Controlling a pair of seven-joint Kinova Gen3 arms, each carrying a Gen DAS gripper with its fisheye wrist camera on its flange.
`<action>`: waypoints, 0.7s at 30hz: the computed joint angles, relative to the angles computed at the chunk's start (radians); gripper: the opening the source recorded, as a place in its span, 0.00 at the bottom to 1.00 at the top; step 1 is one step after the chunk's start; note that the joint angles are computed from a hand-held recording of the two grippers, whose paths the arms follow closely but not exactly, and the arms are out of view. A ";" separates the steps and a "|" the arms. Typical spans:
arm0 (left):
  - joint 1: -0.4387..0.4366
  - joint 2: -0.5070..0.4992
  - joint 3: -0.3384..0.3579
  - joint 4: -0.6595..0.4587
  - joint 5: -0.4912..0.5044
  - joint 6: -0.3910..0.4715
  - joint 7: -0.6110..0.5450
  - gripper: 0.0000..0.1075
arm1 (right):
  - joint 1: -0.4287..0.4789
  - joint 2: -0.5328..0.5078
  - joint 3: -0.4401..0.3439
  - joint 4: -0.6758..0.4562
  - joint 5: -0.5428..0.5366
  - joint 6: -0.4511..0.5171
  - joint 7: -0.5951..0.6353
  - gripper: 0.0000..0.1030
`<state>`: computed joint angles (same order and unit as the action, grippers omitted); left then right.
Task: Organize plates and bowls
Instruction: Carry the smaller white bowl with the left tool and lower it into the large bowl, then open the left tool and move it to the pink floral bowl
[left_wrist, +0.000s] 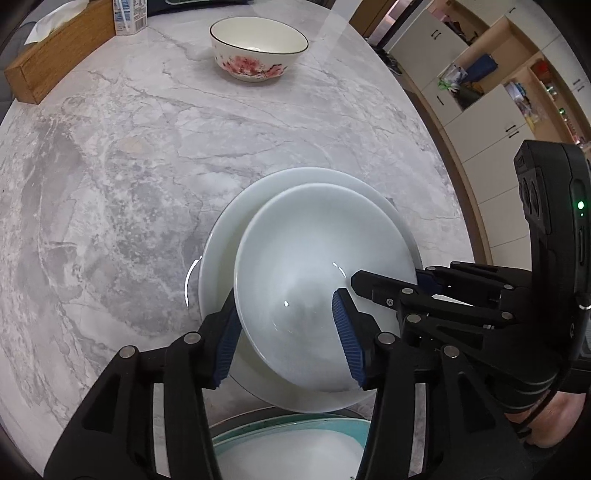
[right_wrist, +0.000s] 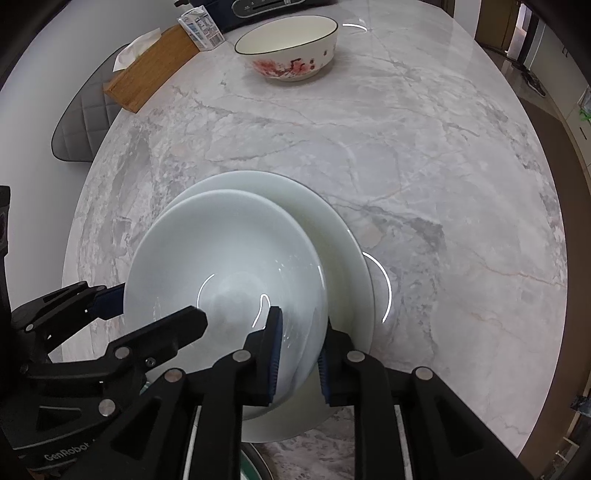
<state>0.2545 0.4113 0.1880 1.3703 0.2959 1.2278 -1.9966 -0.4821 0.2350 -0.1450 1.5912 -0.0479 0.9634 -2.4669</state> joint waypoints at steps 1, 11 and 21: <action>-0.003 -0.004 -0.003 0.002 0.004 -0.003 0.004 0.53 | -0.002 -0.002 0.000 0.000 0.004 0.001 -0.003 0.21; -0.064 -0.037 -0.008 -0.049 0.064 0.071 0.002 0.59 | -0.032 -0.042 0.003 -0.028 0.088 0.040 -0.068 0.55; -0.161 0.036 -0.011 -0.247 0.180 0.105 0.020 0.95 | 0.009 -0.210 -0.016 0.097 0.231 -0.135 -0.173 1.00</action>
